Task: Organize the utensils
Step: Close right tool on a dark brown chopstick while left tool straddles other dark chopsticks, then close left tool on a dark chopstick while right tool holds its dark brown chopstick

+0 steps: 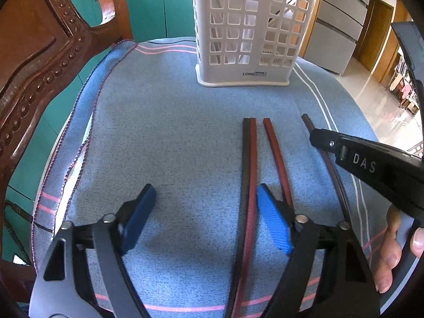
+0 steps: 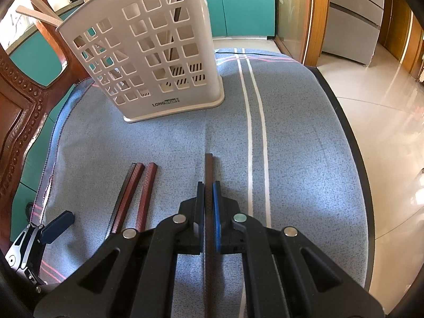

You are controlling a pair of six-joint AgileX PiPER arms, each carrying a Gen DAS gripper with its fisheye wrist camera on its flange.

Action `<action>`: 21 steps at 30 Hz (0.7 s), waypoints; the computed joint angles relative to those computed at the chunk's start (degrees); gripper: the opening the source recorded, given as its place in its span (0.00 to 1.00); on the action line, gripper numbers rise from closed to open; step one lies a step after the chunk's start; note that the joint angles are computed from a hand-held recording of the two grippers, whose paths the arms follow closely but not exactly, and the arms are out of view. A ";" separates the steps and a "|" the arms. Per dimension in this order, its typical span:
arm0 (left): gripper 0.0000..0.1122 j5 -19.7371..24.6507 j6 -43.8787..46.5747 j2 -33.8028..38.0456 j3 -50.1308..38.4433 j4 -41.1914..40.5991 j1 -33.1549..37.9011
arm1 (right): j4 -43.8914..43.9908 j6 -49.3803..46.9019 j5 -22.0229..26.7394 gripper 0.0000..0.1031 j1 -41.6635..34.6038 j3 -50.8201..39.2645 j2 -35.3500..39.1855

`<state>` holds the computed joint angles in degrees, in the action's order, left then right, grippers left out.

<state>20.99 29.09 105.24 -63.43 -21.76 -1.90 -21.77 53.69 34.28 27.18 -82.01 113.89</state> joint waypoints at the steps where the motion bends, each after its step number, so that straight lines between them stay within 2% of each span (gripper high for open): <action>1: 0.60 -0.30 0.17 -0.12 0.14 -0.21 0.11 | -0.07 0.01 -0.03 0.07 -0.04 0.06 -0.02; 2: 0.58 -0.64 -0.03 -0.13 0.19 -0.12 0.21 | -0.20 0.08 -0.08 0.07 -0.06 0.15 -0.06; 4: 0.45 -0.99 -0.28 -0.25 0.16 0.10 0.40 | -0.91 0.94 0.09 0.07 0.44 0.25 -0.07; 5: 0.41 -1.02 -0.14 -0.32 0.11 -0.04 0.52 | -1.23 1.28 0.23 0.07 0.64 0.07 0.09; 9: 0.12 -0.85 1.96 -0.55 0.17 -1.84 0.87 | -2.12 2.30 0.35 0.07 1.07 0.06 0.23; 13: 0.12 -0.86 1.14 -0.89 0.19 -1.40 1.21 | -2.70 2.74 0.49 0.07 1.25 0.13 0.24; 21: 0.12 -1.75 9.56 -3.94 2.57 -9.30 1.82 | -2.89 2.93 0.66 0.07 1.39 -0.09 0.34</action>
<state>19.24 38.65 101.30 -60.86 -31.06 -0.08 -24.67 56.62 34.94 28.56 -82.10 114.23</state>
